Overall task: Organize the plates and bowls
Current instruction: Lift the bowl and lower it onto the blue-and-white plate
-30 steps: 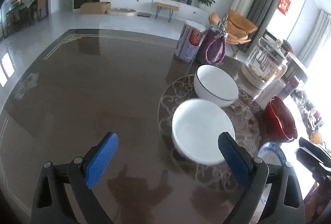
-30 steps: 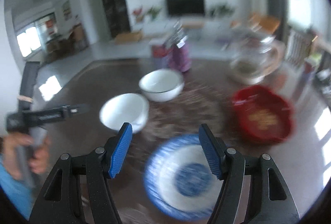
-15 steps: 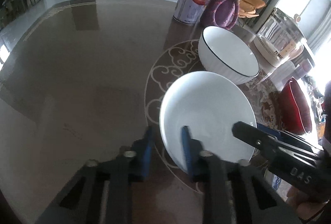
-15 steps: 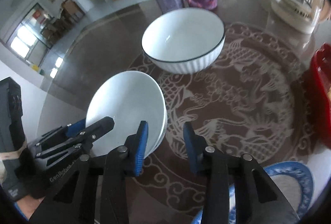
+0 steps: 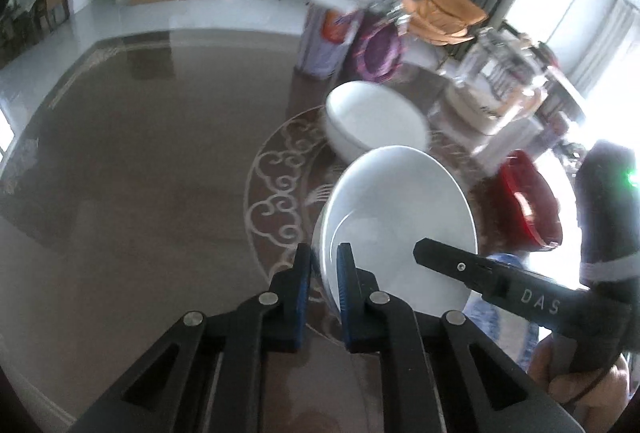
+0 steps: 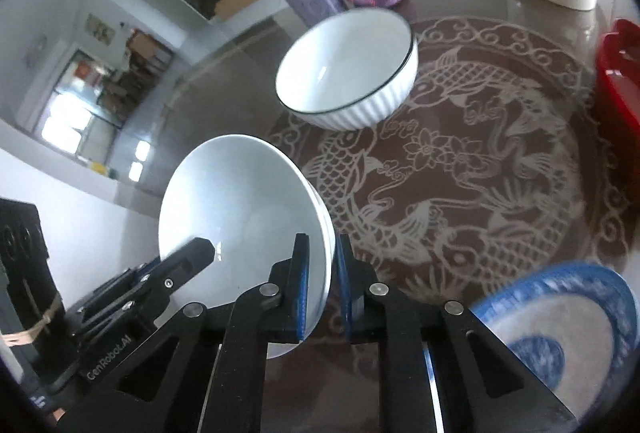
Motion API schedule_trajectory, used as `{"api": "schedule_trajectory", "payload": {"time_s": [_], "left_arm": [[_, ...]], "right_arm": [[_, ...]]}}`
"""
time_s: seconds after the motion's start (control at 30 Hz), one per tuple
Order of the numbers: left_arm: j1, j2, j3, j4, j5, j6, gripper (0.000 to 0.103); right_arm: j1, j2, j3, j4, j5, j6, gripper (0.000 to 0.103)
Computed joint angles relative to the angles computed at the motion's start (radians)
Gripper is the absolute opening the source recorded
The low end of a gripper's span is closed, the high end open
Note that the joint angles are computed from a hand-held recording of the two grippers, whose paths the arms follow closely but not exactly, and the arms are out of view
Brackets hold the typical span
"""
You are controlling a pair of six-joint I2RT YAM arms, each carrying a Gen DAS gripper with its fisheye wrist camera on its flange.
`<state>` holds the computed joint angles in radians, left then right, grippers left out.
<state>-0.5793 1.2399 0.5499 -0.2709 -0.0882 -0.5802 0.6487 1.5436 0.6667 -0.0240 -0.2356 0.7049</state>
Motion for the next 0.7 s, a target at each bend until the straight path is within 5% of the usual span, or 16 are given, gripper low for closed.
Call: {"api": "schedule_trajectory", "payload": {"time_s": [0.2,0.43,0.7], "left_arm": [[-0.224,-0.089,0.057,-0.105,-0.074,-0.111,0.012],[-0.412,0.11,0.092,0.036,-0.058,-0.234,0.012],[-0.44,0.358,0.153,0.156,-0.012,-0.263,0.012]], "right_arm": [[-0.061,-0.324,-0.099,-0.222,-0.025,-0.026,0.015],[-0.207,-0.577,-0.224,-0.47,-0.047,-0.11,0.015],[-0.392,-0.515,-0.347,-0.387,-0.099,-0.226,0.015]]}}
